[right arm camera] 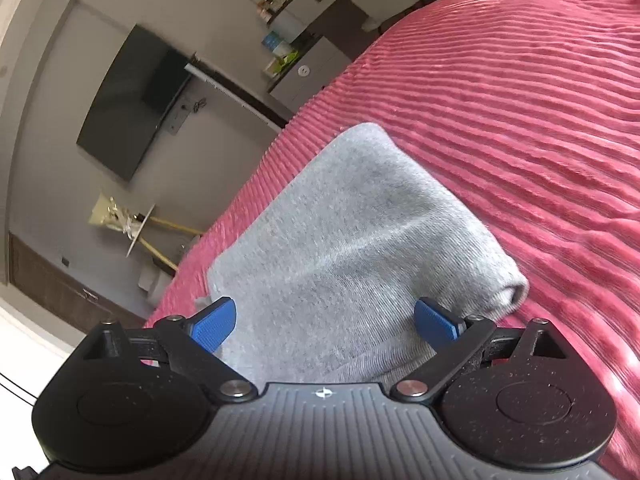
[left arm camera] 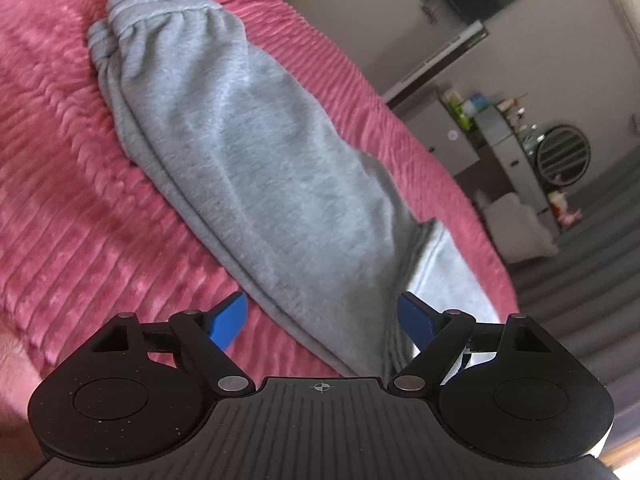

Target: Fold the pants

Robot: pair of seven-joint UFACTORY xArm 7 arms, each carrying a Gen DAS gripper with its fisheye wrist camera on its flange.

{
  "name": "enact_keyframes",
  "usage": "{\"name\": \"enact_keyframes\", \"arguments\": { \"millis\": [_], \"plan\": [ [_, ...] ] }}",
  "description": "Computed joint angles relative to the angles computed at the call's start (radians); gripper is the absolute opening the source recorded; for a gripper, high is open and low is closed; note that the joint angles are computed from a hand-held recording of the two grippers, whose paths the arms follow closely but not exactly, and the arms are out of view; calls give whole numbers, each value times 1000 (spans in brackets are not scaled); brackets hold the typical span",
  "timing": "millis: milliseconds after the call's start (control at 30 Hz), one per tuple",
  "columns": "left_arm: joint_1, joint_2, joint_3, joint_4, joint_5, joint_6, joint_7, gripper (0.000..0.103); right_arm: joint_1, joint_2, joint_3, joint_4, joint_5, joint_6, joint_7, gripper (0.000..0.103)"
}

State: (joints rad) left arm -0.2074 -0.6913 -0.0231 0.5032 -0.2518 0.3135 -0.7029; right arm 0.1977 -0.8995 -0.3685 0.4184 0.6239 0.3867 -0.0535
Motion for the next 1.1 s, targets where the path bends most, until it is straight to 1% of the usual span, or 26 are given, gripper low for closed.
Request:
{"name": "enact_keyframes", "arguments": {
  "millis": [67,100,133,200,267,333,367,400,433,467,500,567,600,633,667,700,733,767,800,833,867,900,933,1000,1067,1100],
  "plan": [
    [-16,-24,18,-19,-19,-1,1,87,-18,-15,16,0,-17,16,11,84],
    [-26,-31,28,-25,-32,-2,1,87,-12,-22,17,0,-16,14,4,68],
    [-33,-39,39,-31,-43,1,2,87,-2,-24,15,4,-16,18,1,58],
    [-37,-48,45,-38,-58,4,-2,87,-8,-2,45,20,-29,38,26,52],
    [-55,-53,60,-53,-75,-21,11,88,9,19,65,34,-38,63,34,50],
    [-79,-43,79,-57,-96,-42,24,89,56,39,75,44,-34,63,14,50],
    [-87,-35,86,-57,-105,-48,27,89,68,53,93,49,-41,63,6,50],
    [-91,-18,91,-51,-112,-49,29,89,77,75,111,59,-54,77,2,50],
    [-87,-6,90,-45,-115,-43,26,89,97,110,117,78,-61,116,-10,50],
    [-83,9,90,-38,-119,-37,22,89,126,134,106,92,-48,151,-38,50],
    [-77,17,88,-36,-126,-37,14,89,172,140,75,95,-8,167,-95,50],
    [-86,28,104,-40,-152,-61,14,89,252,121,-10,98,118,176,-206,50],
    [-93,33,119,-41,-169,-71,15,89,254,113,-29,96,167,169,-226,50],
    [-99,39,132,-39,-182,-74,18,89,219,102,-7,82,176,129,-230,52],
    [-105,44,147,-37,-194,-82,25,89,162,97,39,66,148,84,-231,54],
    [-108,52,159,-34,-205,-91,32,89,72,99,114,50,78,46,-223,59],
    [-105,63,171,-28,-212,-100,40,89,2,108,172,34,1,4,-222,59],
    [-96,76,175,-22,-214,-109,44,89,-31,117,189,31,-35,-4,-178,60],
    [-87,93,182,-11,-214,-111,51,89,-21,115,163,37,-29,14,-144,67],
    [-90,105,198,-1,-219,-110,68,89,21,111,116,36,-6,6,-152,75],
    [-97,123,223,15,-223,-110,99,89,53,107,85,34,11,-2,-165,80],
    [-88,143,236,35,-218,-103,127,89,75,106,70,32,17,-10,-179,85],
    [-79,158,245,49,-216,-98,153,89,80,107,75,29,6,-16,-192,90],
    [-63,191,271,74,-221,-103,218,89,83,117,115,25,-32,-30,-198,97],
    [-62,209,305,90,-256,-104,275,89,71,128,147,25,-73,-34,-202,97],
    [-52,212,312,92,-272,-109,292,89,73,142,156,32,-83,-40,-195,97]
  ]
}}
